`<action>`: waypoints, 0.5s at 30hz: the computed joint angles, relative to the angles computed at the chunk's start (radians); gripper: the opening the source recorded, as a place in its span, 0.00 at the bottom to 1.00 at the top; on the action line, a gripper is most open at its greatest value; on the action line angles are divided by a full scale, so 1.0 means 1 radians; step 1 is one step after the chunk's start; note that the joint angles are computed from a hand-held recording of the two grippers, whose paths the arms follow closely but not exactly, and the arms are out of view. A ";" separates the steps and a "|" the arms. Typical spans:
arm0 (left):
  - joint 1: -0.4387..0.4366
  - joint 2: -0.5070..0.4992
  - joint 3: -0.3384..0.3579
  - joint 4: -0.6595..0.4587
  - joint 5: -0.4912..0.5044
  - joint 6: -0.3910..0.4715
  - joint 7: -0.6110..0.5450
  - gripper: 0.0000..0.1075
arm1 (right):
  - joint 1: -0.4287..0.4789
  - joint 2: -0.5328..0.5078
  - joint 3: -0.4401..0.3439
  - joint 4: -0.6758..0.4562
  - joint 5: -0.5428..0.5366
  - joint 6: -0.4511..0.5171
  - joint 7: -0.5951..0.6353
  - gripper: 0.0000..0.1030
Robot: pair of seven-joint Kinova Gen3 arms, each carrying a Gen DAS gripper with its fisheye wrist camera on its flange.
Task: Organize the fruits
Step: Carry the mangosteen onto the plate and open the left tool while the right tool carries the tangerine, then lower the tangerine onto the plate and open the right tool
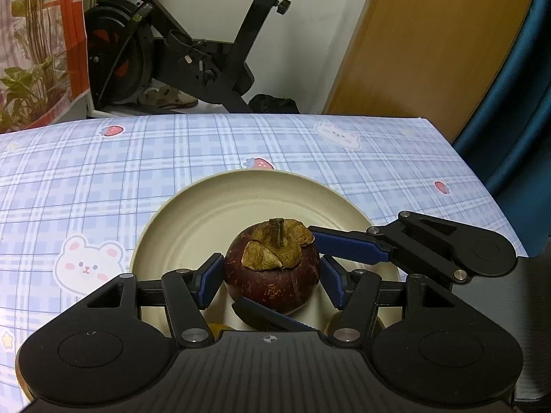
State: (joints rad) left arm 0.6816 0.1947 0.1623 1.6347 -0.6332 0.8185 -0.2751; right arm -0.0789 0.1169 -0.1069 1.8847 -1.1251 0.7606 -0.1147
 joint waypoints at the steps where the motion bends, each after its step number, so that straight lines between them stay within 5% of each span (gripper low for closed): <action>1: -0.003 -0.005 0.001 0.004 0.005 -0.005 -0.004 0.59 | -0.002 -0.002 0.000 -0.001 0.007 -0.002 -0.006 0.62; 7: 0.008 -0.037 0.013 0.021 -0.017 0.006 0.037 0.67 | -0.016 -0.024 0.014 0.001 0.045 -0.009 -0.055 0.63; 11: 0.017 -0.059 0.034 0.028 -0.053 0.031 0.074 0.71 | 0.011 -0.049 0.024 0.017 -0.004 0.027 -0.018 0.76; 15: 0.031 -0.082 0.058 0.028 -0.096 0.075 0.126 0.71 | 0.002 -0.095 0.043 0.028 0.023 0.030 -0.037 0.77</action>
